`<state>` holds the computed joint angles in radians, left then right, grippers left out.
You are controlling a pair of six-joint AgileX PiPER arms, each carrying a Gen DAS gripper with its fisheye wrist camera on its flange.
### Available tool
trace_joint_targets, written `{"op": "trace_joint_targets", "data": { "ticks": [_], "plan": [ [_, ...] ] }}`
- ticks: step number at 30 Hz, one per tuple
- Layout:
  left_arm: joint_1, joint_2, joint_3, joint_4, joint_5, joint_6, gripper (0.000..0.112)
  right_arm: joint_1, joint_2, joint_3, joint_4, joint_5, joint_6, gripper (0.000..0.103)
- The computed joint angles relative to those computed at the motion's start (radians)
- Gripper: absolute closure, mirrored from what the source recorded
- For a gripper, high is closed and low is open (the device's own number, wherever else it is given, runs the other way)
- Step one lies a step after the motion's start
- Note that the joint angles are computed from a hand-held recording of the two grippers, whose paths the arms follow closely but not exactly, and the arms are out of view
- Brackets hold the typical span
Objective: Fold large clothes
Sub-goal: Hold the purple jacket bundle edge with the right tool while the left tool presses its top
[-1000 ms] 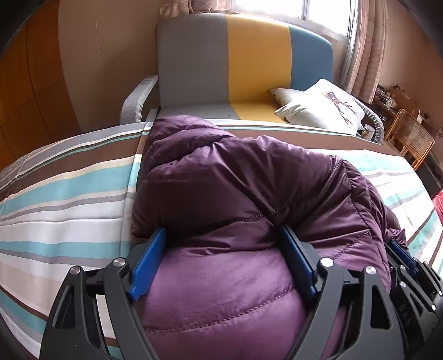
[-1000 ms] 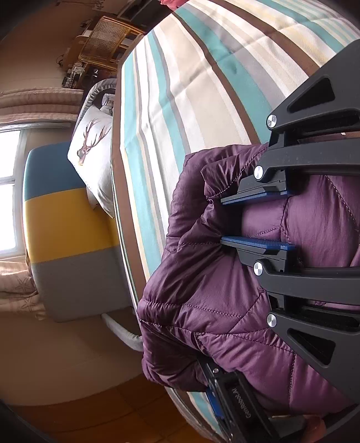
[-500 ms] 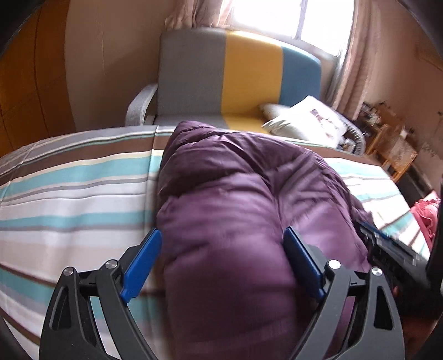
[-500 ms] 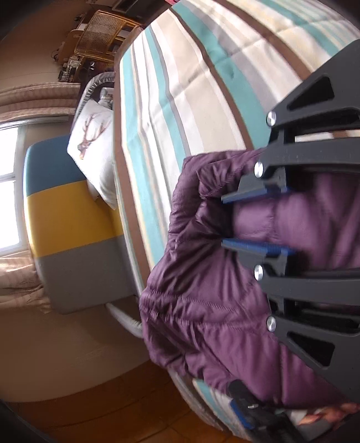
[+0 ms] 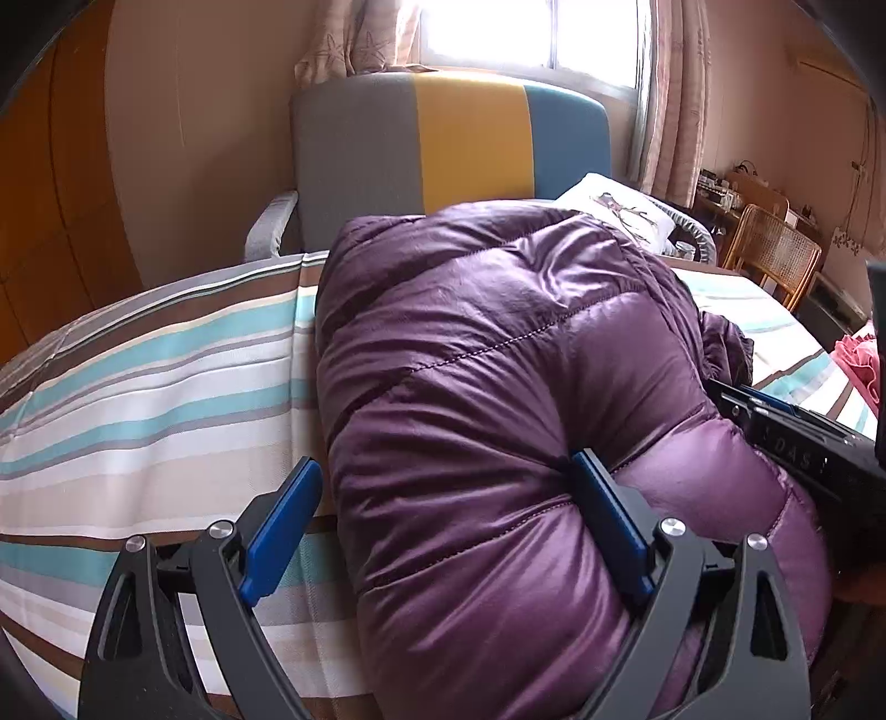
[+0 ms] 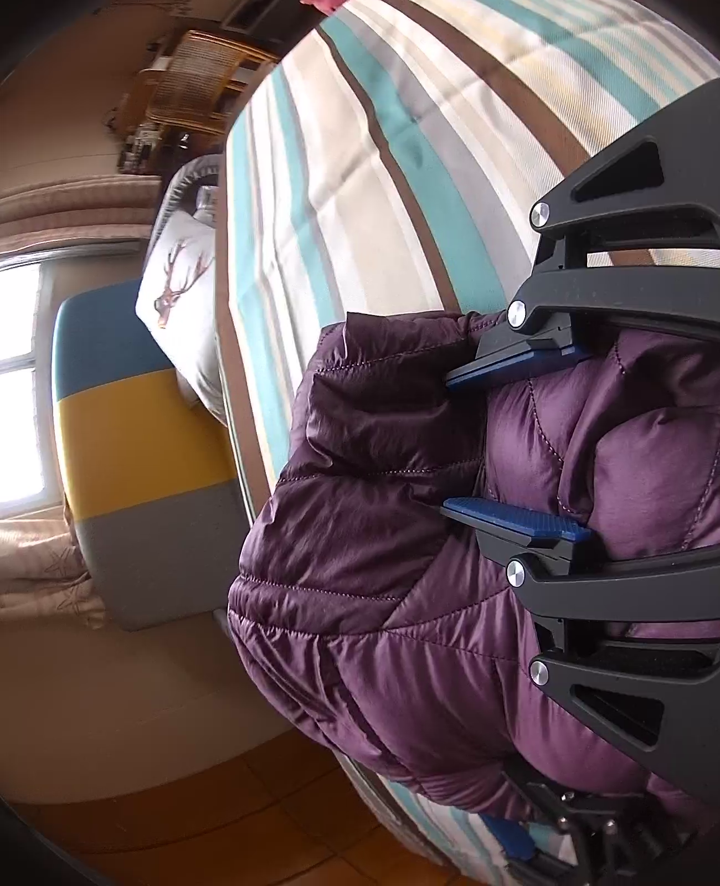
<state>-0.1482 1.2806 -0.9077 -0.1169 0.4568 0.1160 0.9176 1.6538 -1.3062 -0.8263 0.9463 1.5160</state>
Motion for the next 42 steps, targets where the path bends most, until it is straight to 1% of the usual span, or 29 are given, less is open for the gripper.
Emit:
{"op": "trace_joint_targets", "data": {
  "ticks": [4,5,6,7,8,9,10,11,12,14,15,19,20,21,24,26,29,32,34,37,39,40,42],
  "plan": [
    [0.017,0.001,-0.013,-0.043,0.025,0.034,0.021,0.006,-0.01,0.0,-0.012,0.008,0.006,0.063],
    [0.031,-0.007,-0.012,-0.077,0.03,0.066,0.021,0.012,-0.022,0.01,-0.023,0.006,0.02,0.062],
    [0.06,-0.023,-0.007,-0.151,0.048,0.132,0.021,0.022,-0.046,0.028,-0.032,0.005,0.045,0.062],
    [0.087,-0.033,0.0,-0.207,0.063,0.18,0.015,0.031,-0.065,0.041,-0.036,0.005,0.065,0.061],
    [0.116,-0.047,0.006,-0.251,0.083,0.212,0.012,0.044,-0.093,0.064,-0.045,0.004,0.099,0.057],
    [0.167,-0.066,0.016,-0.334,0.118,0.276,0.011,0.072,-0.135,0.095,-0.065,0.009,0.159,0.044],
    [0.221,-0.079,0.026,-0.429,0.158,0.359,0.011,0.091,-0.153,0.106,-0.076,0.02,0.19,0.036],
    [0.256,-0.083,0.035,-0.486,0.182,0.409,0.011,0.115,-0.17,0.117,-0.087,0.038,0.223,0.036],
    [0.306,-0.094,0.045,-0.55,0.224,0.466,0.011,0.141,-0.194,0.129,-0.088,0.065,0.244,0.036],
    [0.356,-0.106,0.06,-0.606,0.267,0.524,0.011,0.165,-0.219,0.143,-0.064,0.091,0.256,0.036],
    [0.375,-0.11,0.063,-0.62,0.29,0.543,0.011,0.17,-0.23,0.153,-0.052,0.092,0.264,0.036],
    [0.413,-0.107,0.036,-0.627,0.381,0.584,0.011,0.164,-0.284,0.205,0.007,0.042,0.299,0.036],
    [0.413,-0.102,0.024,-0.623,0.389,0.582,0.011,0.156,-0.284,0.2,0.025,0.035,0.287,0.036],
    [0.411,-0.097,0.013,-0.618,0.396,0.581,0.011,0.148,-0.279,0.189,0.045,0.035,0.265,0.036],
    [0.39,-0.074,-0.026,-0.596,0.409,0.558,0.011,0.092,-0.234,0.109,0.145,0.044,0.11,0.036],
    [0.348,-0.049,-0.059,-0.555,0.398,0.517,0.011,0.036,-0.213,0.071,0.206,0.034,0.001,0.036],
    [0.282,-0.008,-0.1,-0.489,0.385,0.458,0.011,0.014,-0.174,0.014,0.253,0.064,-0.079,0.036],
    [0.24,0.003,-0.107,-0.423,0.359,0.414,0.011,0.019,-0.149,-0.029,0.261,0.099,-0.119,0.036],
    [0.224,0.002,-0.089,-0.398,0.33,0.425,0.011,0.016,-0.155,-0.028,0.269,0.096,-0.129,0.036],
    [0.254,0.017,-0.085,-0.445,0.351,0.465,0.011,0.006,-0.185,-0.007,0.279,0.074,-0.128,0.035],
    [0.279,0.03,-0.095,-0.481,0.383,0.475,0.011,-0.001,-0.2,0.002,0.274,0.059,-0.108,0.029],
    [0.292,0.036,-0.102,-0.5,0.399,0.479,0.011,-0.013,-0.212,0.014,0.281,0.037,-0.101,0.029],
    [0.307,0.031,-0.108,-0.53,0.406,0.489,0.011,-0.039,-0.22,0.027,0.307,0.009,-0.121,0.029]
  ]
}}
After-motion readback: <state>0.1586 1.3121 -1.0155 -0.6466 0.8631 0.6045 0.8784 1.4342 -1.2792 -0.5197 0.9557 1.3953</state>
